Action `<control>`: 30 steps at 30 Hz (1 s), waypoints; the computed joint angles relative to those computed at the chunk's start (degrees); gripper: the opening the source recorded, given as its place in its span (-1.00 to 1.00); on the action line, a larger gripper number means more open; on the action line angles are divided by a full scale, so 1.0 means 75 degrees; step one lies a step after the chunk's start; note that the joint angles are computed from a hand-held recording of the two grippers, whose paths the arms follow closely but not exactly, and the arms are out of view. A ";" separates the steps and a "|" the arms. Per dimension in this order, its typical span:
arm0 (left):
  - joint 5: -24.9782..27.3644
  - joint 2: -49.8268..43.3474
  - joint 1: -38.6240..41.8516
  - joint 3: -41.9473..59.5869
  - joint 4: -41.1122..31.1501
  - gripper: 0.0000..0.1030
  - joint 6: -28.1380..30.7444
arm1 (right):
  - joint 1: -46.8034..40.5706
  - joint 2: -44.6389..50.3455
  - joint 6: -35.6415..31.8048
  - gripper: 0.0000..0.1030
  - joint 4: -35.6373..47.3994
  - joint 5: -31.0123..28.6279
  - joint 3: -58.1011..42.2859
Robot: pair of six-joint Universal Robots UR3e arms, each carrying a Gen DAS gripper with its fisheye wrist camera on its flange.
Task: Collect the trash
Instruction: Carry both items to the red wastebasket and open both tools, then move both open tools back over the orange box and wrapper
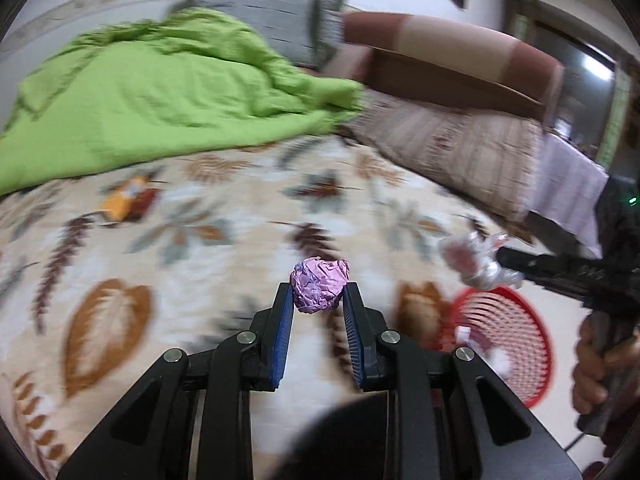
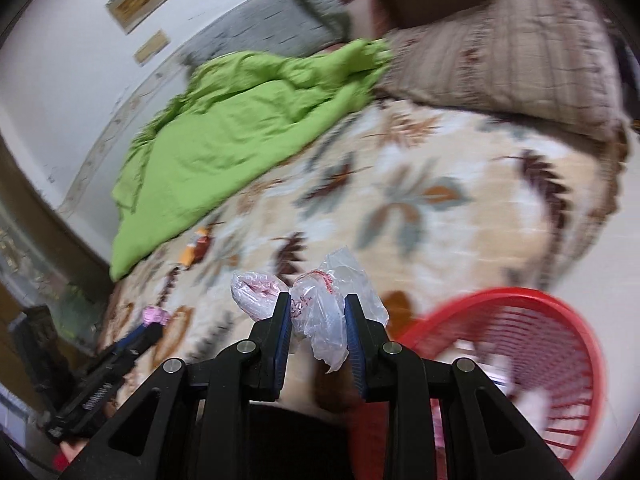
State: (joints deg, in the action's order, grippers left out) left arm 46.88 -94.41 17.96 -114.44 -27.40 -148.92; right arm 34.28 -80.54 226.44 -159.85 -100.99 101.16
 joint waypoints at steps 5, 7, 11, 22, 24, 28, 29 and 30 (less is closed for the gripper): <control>-0.0441 0.1611 -0.0305 -0.0450 -0.2351 -0.53 0.1299 | -0.0086 -0.1640 0.0299 -0.45 0.0705 -0.0528 0.1566; -0.0428 0.1768 -0.0611 -0.0386 -0.2992 -0.53 0.1583 | -0.0213 -0.2240 0.0469 -0.44 0.0841 -0.0544 0.2143; -0.0218 0.1807 -0.1305 -0.0322 -0.3578 -0.53 0.1753 | -0.0402 -0.3177 0.0695 -0.40 0.1111 -0.0657 0.2914; 0.0114 0.1701 -0.1988 -0.0268 -0.3931 0.11 0.1514 | -0.0763 -0.4092 0.0736 0.19 0.1281 -0.0608 0.3631; 0.0067 0.1738 -0.1822 -0.0223 -0.4048 0.11 0.1542 | -0.0750 -0.4032 0.0759 0.19 0.1209 -0.0629 0.3578; -0.0004 0.1903 -0.1427 -0.0215 -0.4264 0.11 0.1674 | -0.0675 -0.3637 0.0676 0.19 0.0860 -0.0538 0.3310; -0.0009 0.1959 -0.1323 -0.0235 -0.4268 0.12 0.1709 | -0.0654 -0.3461 0.0618 0.19 0.0738 -0.0464 0.3188; -0.0002 0.2001 -0.1230 -0.0265 -0.4214 0.13 0.1704 | -0.0630 -0.3306 0.0560 0.19 0.0648 -0.0402 0.3081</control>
